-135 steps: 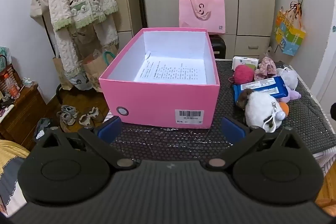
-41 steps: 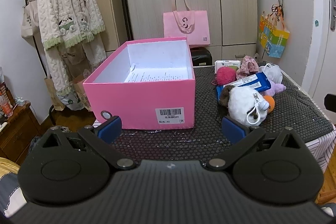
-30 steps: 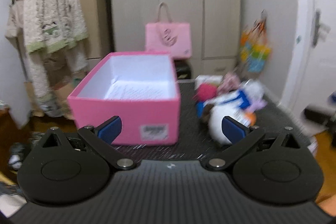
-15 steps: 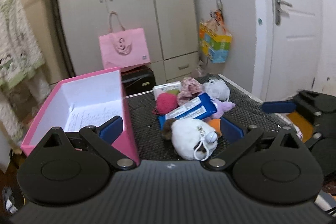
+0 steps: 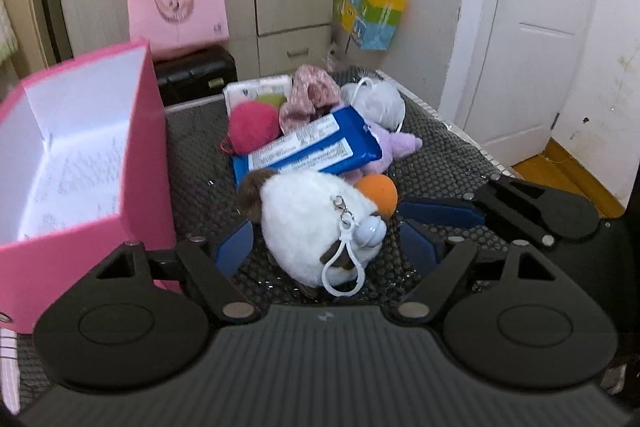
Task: Organize soft objects
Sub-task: 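Move the left gripper to the white plush toy and close on it, then lift the white plush with the left gripper and carry it over the pink box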
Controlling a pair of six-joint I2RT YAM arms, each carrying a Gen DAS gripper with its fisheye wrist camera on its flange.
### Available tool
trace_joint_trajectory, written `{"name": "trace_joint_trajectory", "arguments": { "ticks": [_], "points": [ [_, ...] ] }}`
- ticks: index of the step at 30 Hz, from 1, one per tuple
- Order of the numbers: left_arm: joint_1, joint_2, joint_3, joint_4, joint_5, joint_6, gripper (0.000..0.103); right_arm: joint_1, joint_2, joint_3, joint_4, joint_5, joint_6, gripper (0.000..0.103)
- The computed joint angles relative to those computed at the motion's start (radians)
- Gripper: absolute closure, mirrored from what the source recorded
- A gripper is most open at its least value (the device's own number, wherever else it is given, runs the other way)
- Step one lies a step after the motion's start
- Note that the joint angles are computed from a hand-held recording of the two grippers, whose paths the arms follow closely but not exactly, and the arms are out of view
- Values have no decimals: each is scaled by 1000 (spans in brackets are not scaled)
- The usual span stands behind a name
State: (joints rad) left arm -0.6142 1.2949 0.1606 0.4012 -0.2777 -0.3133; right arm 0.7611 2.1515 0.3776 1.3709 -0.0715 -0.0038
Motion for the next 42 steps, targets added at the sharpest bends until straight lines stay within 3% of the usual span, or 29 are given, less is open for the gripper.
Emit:
{"name": "trace_joint_trajectory", "arguments": {
  "ticks": [7,11,15,23,28,35,42],
  "points": [
    [64,160,36,115,58,18,23,-16,28,67,-64,-11,-3,24],
    [98,230,56,145,113,10,31,-8,51,97,-75,11,-18,26],
    [86,261,50,193,83,-5,35,15,85,105,-32,67,-24,35],
    [26,267,37,219,8,-23,37,44,97,96,2,129,-5,42],
    [-21,247,20,218,-61,-29,37,48,41,94,-75,125,12,42],
    [-24,29,-27,63,-51,-39,37,65,-61,58,-140,106,17,42],
    [21,-204,-71,-151,23,-61,38,102,-191,61,-336,91,100,42]
  ]
}}
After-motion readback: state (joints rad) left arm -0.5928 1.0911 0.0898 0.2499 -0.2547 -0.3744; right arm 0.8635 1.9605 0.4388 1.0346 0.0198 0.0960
